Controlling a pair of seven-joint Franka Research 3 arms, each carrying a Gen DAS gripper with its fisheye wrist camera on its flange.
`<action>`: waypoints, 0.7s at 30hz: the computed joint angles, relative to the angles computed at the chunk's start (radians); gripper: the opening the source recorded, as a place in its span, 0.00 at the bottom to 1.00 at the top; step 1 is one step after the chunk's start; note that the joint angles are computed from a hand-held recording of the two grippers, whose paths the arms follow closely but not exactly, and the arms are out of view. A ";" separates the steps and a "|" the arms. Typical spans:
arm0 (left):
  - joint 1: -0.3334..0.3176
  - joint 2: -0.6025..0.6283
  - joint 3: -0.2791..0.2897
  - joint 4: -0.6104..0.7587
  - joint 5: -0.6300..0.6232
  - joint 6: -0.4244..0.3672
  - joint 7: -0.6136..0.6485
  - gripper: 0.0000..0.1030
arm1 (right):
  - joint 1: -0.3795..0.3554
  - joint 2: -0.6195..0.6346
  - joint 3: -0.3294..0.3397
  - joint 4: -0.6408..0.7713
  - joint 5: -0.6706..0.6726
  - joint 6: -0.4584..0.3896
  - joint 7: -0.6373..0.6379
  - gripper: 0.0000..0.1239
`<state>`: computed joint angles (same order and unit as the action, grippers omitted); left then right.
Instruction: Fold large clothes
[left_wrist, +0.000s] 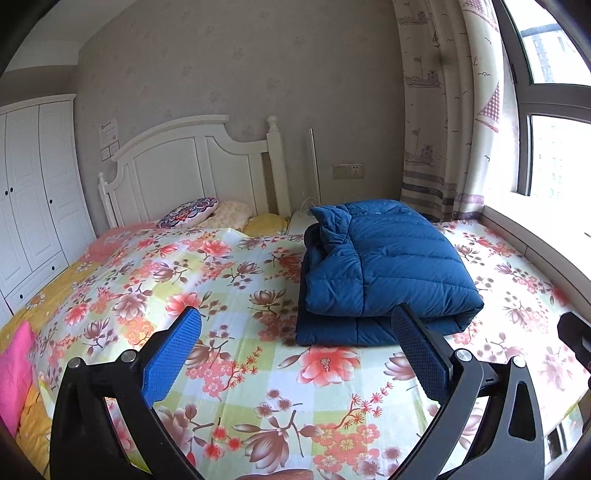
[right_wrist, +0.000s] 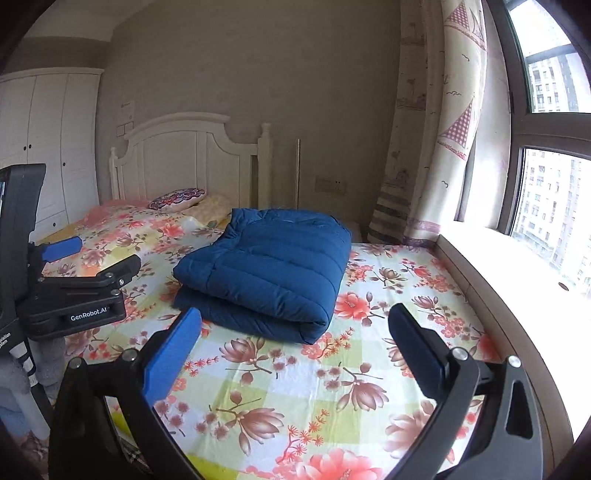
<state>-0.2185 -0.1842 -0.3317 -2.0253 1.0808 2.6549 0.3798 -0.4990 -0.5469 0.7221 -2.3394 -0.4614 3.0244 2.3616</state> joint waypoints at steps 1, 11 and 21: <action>-0.001 0.000 0.001 -0.003 -0.003 0.001 0.002 0.96 | -0.002 -0.005 0.003 -0.001 -0.001 -0.001 0.004 0.81; 0.003 -0.010 -0.001 -0.016 -0.003 0.014 0.009 0.96 | -0.009 -0.019 0.009 -0.004 0.010 0.011 -0.009 0.81; 0.005 -0.014 -0.003 -0.020 -0.010 0.017 0.015 0.96 | -0.033 -0.034 0.030 -0.008 0.041 0.019 -0.017 0.81</action>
<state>-0.2139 -0.1986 -0.3349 -2.0449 1.0709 2.6721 0.3947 -0.5316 -0.5812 0.7516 -2.3471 -0.4204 3.0439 2.3442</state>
